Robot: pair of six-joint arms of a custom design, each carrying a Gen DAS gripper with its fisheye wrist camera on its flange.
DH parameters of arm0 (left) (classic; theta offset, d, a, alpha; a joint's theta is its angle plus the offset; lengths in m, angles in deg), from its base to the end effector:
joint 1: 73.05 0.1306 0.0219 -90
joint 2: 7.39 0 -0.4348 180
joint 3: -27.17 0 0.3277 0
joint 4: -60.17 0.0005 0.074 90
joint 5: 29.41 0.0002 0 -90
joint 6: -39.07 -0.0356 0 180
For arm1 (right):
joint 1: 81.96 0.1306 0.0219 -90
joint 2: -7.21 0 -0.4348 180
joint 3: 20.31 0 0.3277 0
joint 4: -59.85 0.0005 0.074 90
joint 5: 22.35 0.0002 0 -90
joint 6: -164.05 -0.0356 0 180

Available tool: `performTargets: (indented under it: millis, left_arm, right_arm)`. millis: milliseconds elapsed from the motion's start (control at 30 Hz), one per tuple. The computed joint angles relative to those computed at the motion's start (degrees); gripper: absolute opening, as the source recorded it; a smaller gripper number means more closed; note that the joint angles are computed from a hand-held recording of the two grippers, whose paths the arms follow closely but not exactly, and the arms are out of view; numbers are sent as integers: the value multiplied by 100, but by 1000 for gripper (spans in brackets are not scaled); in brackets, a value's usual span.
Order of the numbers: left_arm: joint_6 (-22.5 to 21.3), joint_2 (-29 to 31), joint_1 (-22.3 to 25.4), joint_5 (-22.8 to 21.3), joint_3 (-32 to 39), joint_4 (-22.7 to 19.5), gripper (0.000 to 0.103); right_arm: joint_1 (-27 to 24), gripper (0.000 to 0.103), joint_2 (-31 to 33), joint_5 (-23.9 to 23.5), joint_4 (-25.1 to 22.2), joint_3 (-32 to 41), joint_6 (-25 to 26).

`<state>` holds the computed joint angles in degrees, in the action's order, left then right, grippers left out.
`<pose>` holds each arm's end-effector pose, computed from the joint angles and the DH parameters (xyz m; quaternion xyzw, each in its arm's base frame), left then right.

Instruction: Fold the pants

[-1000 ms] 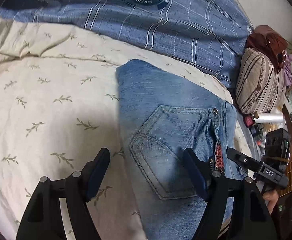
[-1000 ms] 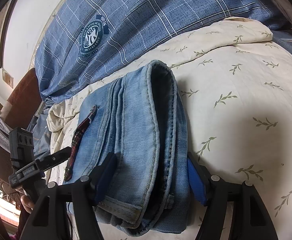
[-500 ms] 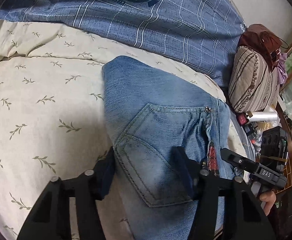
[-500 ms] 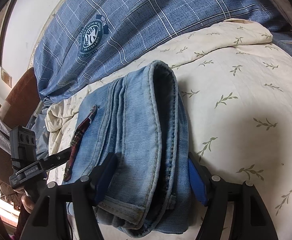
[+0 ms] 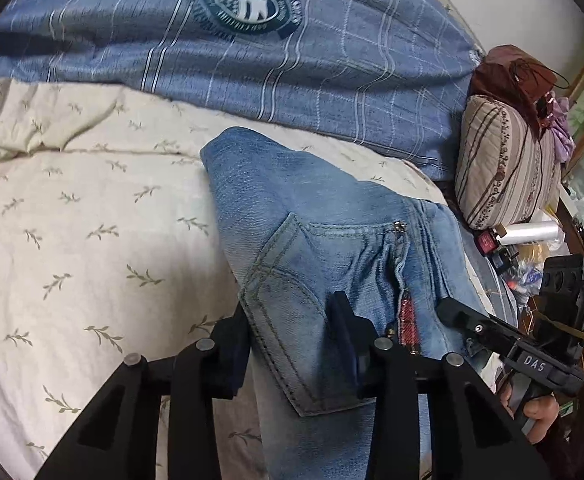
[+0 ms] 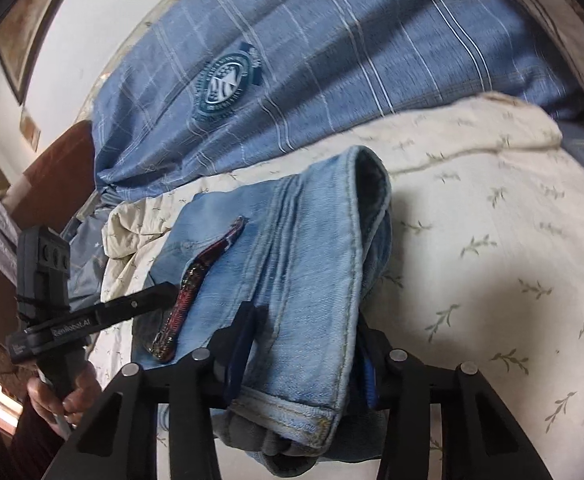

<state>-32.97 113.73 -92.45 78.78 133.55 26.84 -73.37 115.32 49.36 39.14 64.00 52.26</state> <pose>0.5955 -0.2220 0.3391 0.0681 0.9213 -0.2530 0.2874 0.5260 0.0903 0.3359 0.0436 0.9115 0.2415 0.3300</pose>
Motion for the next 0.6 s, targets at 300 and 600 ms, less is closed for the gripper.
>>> performTargets:
  millis: [300,600]
  left_arm:
    - [-140,-343,0,-40,-65,-120,37]
    - [-166,-760,125,-375,-424,-5,37]
  right_arm:
    - [221,44,-266,163,384,-81,90]
    - [428,44,-282,-55,667,-47,-132]
